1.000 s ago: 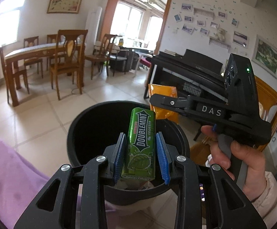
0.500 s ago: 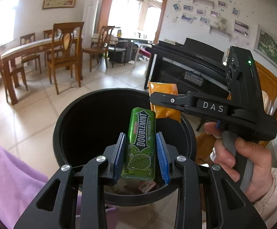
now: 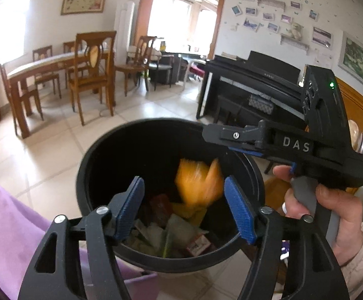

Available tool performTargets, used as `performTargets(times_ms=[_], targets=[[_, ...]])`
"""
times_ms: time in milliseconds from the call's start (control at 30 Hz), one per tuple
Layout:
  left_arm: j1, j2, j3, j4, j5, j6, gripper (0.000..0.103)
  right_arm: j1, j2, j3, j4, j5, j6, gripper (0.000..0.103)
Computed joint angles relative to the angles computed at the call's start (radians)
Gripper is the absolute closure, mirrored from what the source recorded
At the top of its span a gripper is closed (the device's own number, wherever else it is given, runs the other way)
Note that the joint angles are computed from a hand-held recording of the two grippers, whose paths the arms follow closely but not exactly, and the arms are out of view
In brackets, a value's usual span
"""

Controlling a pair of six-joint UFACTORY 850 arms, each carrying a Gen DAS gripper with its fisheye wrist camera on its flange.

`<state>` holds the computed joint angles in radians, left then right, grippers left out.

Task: Collect trash
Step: 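Carry the orange bag and gum pack over the bin and open both tools, then grasp the blue packet with the right tool while the left tool grasps the white cup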

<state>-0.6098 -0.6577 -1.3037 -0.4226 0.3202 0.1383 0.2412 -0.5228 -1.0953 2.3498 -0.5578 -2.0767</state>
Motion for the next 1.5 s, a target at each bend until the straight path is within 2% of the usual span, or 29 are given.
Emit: performTargets(times_ms=[200,300,433,633,767,833,867,967,1033,1133,1200,1300,1500], targets=[[0.007,0.055,0.075,-0.008,0.034,-0.009,0.027,0.012,0.009,-0.007,-0.014,0.023,0.005,0.024],[0.03,0.113,0.153,0.013,0.056,-0.073,0.025,0.031,0.017,-0.01,-0.011,0.04,-0.001,0.022],[0.089,0.221,0.296,-0.048,0.1,-0.107,0.024,0.07,0.022,-0.015,-0.012,0.062,-0.016,0.022],[0.248,0.418,0.545,-0.222,0.162,-0.067,0.024,0.166,0.002,-0.056,-0.065,0.103,0.007,0.022],[0.401,0.513,0.654,-0.323,0.138,-0.006,0.024,0.238,-0.033,-0.109,-0.16,0.124,0.077,0.022],[0.47,0.528,0.674,-0.319,0.111,0.001,0.025,0.275,-0.06,-0.149,-0.241,0.137,0.142,0.022],[0.516,0.528,0.679,-0.298,0.084,-0.006,0.031,0.293,-0.074,-0.172,-0.286,0.142,0.178,0.022],[0.617,0.497,0.656,-0.151,-0.003,-0.103,0.039,0.351,-0.119,-0.243,-0.421,0.163,0.285,0.022],[0.658,0.469,0.632,-0.034,-0.042,-0.178,0.043,0.384,-0.155,-0.298,-0.542,0.174,0.391,0.022],[0.689,0.438,0.607,0.061,-0.067,-0.229,0.054,0.424,-0.206,-0.375,-0.718,0.195,0.537,0.022],[0.708,0.418,0.593,0.176,-0.064,-0.337,0.065,0.443,-0.237,-0.428,-0.858,0.208,0.646,0.022],[0.72,0.408,0.593,0.237,-0.048,-0.367,0.065,0.473,-0.3,-0.531,-1.15,0.209,0.867,0.022],[0.74,0.437,0.651,0.419,0.021,-0.553,0.065,0.518,-0.406,-0.707,-1.65,0.204,1.143,0.022]])
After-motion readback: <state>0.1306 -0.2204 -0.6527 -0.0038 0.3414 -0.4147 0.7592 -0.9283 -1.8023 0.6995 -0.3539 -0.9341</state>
